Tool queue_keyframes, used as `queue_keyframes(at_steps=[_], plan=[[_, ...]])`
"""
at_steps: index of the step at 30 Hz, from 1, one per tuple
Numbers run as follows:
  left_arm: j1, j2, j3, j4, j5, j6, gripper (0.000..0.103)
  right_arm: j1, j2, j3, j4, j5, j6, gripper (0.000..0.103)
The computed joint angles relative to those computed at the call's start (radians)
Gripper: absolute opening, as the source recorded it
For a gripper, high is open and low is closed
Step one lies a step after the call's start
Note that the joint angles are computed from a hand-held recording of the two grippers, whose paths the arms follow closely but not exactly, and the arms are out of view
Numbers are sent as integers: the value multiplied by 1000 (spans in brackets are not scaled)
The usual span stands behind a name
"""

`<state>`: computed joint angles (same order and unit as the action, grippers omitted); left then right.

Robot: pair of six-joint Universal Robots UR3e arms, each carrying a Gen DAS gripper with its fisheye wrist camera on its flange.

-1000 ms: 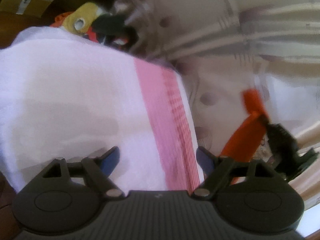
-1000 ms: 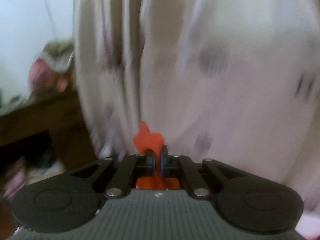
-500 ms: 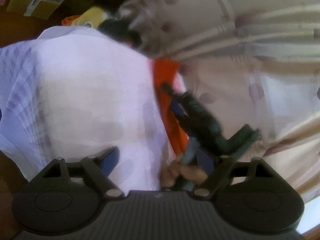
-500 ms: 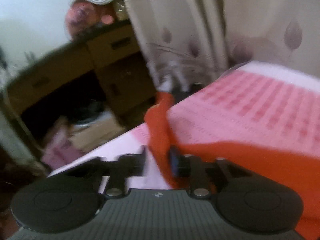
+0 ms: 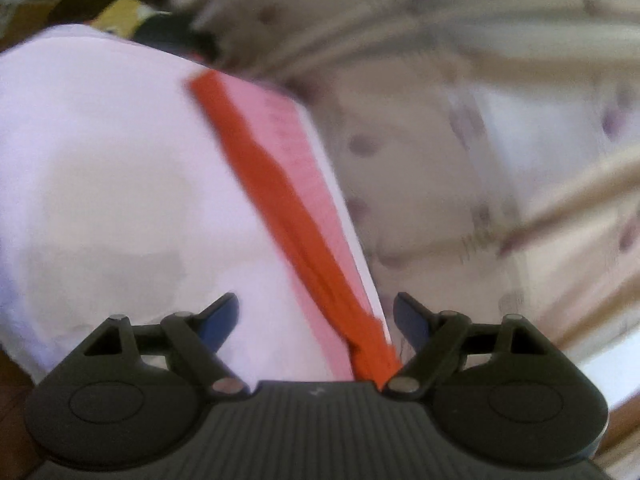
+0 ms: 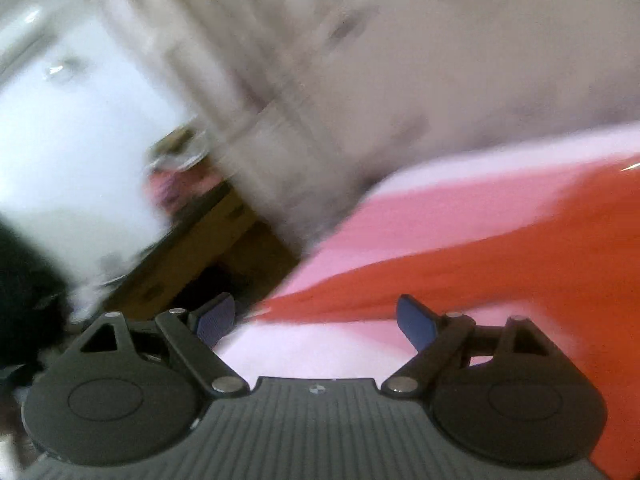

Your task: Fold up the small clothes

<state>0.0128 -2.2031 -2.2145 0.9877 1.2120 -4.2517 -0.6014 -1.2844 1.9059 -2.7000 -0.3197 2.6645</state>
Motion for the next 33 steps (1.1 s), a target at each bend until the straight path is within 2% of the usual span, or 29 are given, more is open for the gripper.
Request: queue_keyframes(at_steps=[1,2,3,5,7,8,11,12,13,15,17,18,19,20,22,23,24,25,26,27,28,30,32,33], plan=[[-32,-5,48,-37,9,16,85,-105,-102,103,-61,-82,-18,91],[-69,-13,108,-86,15,28,85,-209,-161,201,-181,-123,-24,93],[-107,-27,184,-151,17,36,85,-314,-209,264,-222,-168,-92,93],[-188,-85,370,-283,17,64,85,-460,-213,268,-244,-275,-162,93],[-292,-186,580,-370,99,73,85,-532,-168,174,-103,-348,-217,91],[-320,-240,684,-413,77,95,85,-566,-141,141,-53,-352,-225,91],[-412,-413,998,-535,87,95,85,-625,-120,59,269,-277,-339,89],[-441,-483,1099,-541,114,97,85,-637,-140,92,309,-243,-391,89],[-465,-529,1164,-553,130,102,85,-660,-191,138,395,-190,-504,89],[-498,-609,1286,-584,154,99,85,-701,-300,154,775,-125,-888,89],[-520,-657,1360,-609,164,127,85,-731,-394,145,1173,-142,-1307,89],[-528,-668,1383,-627,176,154,85,-741,-438,158,1285,-169,-1473,89],[-541,-672,1392,-645,199,187,85,-753,-500,200,1354,-202,-1640,88],[-548,-673,1398,-663,216,214,85,-758,-567,261,1341,-225,-1735,87],[-552,-699,1448,-699,226,238,85,-766,-690,377,1259,-258,-1817,84],[-558,-697,1436,-688,238,257,85,-737,-697,426,1140,-279,-1773,80],[-565,-689,1432,-701,255,280,85,-681,-662,454,955,-274,-1646,67],[-574,-690,1455,-744,269,308,85,-635,-627,480,783,-290,-1511,43],[-581,-689,1470,-777,279,337,85,-598,-586,505,608,-307,-1369,36],[-585,-688,1472,-785,284,351,85,-583,-551,508,514,-307,-1271,26],[-586,-690,1470,-775,284,351,85,-572,-511,471,495,-302,-1195,12],[-582,-692,1459,-747,284,337,85,-573,-469,440,407,-265,-1066,12],[-581,-696,1465,-745,287,333,85,-633,-478,394,437,-181,-1038,12],[-582,-694,1464,-749,291,337,85,-667,-443,359,403,-141,-987,12]])
